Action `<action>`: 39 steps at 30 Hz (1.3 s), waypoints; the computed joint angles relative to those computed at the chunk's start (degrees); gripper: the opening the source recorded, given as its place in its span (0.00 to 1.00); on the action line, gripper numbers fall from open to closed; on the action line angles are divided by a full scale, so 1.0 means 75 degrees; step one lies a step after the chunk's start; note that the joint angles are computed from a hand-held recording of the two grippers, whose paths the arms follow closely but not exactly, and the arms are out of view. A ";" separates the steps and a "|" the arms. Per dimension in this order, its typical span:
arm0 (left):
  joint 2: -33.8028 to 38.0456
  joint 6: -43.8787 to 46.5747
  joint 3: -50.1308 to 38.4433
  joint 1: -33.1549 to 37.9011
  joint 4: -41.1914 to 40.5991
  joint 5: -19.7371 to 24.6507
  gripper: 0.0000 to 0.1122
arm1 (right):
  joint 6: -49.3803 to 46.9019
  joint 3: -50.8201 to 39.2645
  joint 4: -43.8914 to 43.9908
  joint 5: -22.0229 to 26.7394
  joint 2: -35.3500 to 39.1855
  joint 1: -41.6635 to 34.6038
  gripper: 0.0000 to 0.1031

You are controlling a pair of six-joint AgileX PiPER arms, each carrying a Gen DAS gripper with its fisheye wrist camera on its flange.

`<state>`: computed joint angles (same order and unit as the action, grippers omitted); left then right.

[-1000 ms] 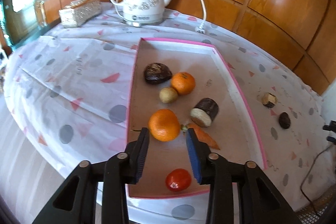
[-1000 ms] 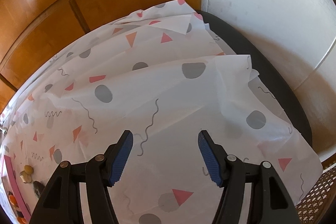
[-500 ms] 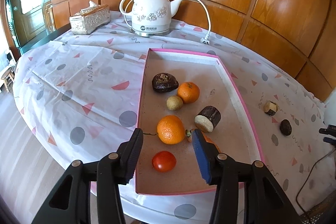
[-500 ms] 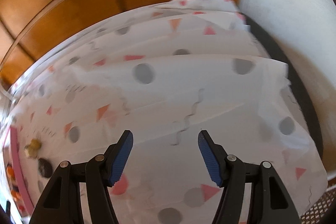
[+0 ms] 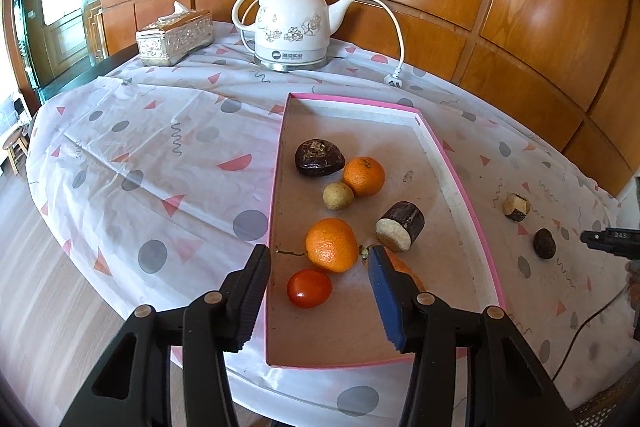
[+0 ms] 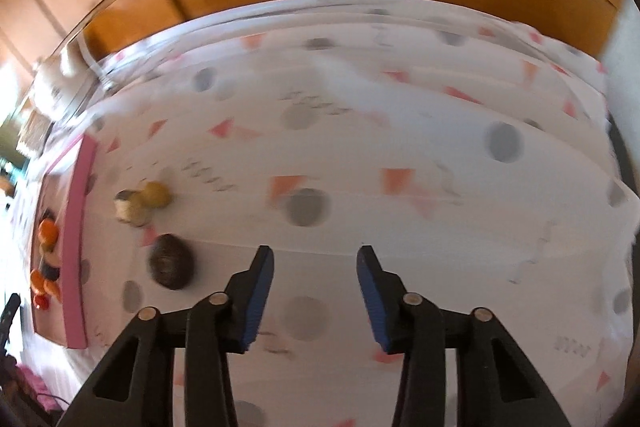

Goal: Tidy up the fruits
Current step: 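Reach the right gripper to the small yellow potato and grasp it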

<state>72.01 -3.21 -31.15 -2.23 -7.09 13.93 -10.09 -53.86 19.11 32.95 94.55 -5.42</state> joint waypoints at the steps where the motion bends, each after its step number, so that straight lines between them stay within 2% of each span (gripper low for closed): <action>1: -0.0003 0.0009 0.0009 0.0012 -0.0016 -0.0007 0.46 | 0.0058 -0.0128 0.0000 0.0012 0.0108 0.0200 0.42; 6: -0.0035 0.0582 0.0046 0.0203 -0.0546 0.0008 0.46 | 0.0163 -0.0797 0.0299 0.0128 0.0663 0.0874 0.42; 8: -0.0035 0.0748 0.0045 0.0246 -0.0683 0.0018 0.46 | 0.0176 -0.1019 0.0444 0.0165 0.0841 0.1032 0.36; 15: -0.0069 0.0966 0.0071 0.0399 -0.0866 0.0058 0.47 | 0.0425 -0.1865 0.0733 0.0254 0.1563 0.1648 0.36; 26: 0.0044 0.1090 0.0059 0.0603 -0.0962 0.0084 0.48 | 0.1093 -0.3088 0.0752 0.0485 0.2719 0.2011 0.36; 28: 0.0068 0.1143 0.0061 0.0643 -0.1005 0.0085 0.48 | 0.1231 -0.3271 0.0712 0.0541 0.2940 0.2074 0.33; 30: 0.0066 0.1165 0.0067 0.0680 -0.1016 0.0078 0.48 | 0.1531 -0.3269 0.0343 0.0340 0.2961 0.2216 0.29; 39: -0.0178 0.0955 0.0152 0.0759 -0.0841 0.0076 0.48 | 0.1301 -0.3114 0.0324 0.0169 0.2910 0.2211 0.29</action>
<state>70.67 3.95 -30.02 3.46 -13.40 14.49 -0.33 -77.21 21.54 34.22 116.38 11.16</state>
